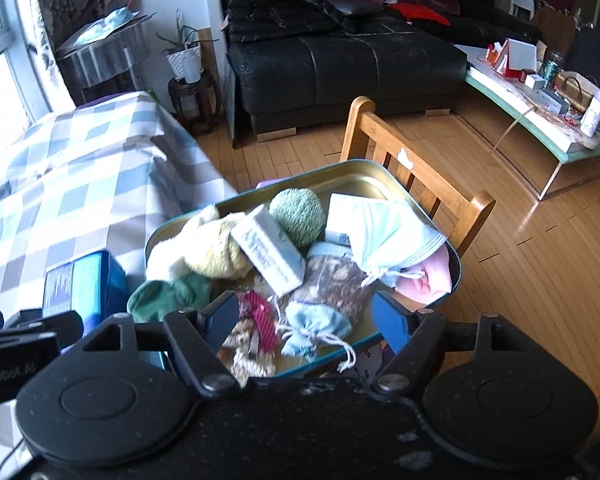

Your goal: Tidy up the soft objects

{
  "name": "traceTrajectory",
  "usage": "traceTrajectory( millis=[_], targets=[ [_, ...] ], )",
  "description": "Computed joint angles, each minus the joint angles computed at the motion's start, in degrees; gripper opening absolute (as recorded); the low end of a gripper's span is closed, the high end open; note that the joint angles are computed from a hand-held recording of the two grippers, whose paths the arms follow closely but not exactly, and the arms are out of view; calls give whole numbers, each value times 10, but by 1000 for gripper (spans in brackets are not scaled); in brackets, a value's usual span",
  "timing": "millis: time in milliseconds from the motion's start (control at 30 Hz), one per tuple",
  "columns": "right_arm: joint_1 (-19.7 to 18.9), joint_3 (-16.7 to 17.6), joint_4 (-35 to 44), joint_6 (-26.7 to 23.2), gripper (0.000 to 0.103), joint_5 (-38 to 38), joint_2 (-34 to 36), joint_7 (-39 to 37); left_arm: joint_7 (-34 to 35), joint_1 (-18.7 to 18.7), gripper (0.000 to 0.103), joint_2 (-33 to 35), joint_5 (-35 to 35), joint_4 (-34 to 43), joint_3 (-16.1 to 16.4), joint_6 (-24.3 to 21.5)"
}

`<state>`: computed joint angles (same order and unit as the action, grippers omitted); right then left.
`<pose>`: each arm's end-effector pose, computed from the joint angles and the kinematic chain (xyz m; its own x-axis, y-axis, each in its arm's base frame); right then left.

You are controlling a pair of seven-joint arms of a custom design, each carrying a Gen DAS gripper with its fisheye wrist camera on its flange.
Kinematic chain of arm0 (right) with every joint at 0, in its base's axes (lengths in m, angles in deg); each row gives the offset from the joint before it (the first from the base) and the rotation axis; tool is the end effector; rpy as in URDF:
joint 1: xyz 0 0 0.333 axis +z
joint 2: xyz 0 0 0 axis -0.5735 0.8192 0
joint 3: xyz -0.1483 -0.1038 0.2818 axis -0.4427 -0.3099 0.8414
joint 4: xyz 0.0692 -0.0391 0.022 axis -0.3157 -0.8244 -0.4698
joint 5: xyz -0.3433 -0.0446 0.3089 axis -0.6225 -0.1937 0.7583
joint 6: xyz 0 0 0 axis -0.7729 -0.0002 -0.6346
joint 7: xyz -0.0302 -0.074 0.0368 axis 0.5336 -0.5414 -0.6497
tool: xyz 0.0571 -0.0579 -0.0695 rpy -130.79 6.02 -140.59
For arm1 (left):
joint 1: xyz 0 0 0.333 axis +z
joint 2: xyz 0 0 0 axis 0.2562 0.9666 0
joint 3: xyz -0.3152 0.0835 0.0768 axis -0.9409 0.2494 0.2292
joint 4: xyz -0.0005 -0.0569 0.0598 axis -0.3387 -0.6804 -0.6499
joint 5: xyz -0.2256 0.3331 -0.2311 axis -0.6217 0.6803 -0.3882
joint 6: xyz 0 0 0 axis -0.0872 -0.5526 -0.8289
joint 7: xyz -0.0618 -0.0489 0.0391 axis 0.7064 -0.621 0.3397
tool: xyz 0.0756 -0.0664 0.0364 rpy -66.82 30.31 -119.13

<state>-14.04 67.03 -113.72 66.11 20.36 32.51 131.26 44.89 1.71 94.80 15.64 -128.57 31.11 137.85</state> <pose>0.5978 0.2651 0.5907 -0.7009 -0.7128 -0.0248 -0.5611 0.5725 -0.5978 0.7185 -0.2952 0.6030 -0.5853 -0.8102 -0.0303 -0.6637 0.5003 -0.5560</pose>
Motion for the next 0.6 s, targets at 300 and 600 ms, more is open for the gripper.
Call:
traceTrajectory(
  millis=[300,600],
  targets=[
    [1,-1,-7,5,78,4,-3,0,-30,-7,87,-13,39,-21,9,11],
    [-5,0,-18,13,79,9,-10,10,-35,-8,89,-22,62,-36,8,17]
  ],
)
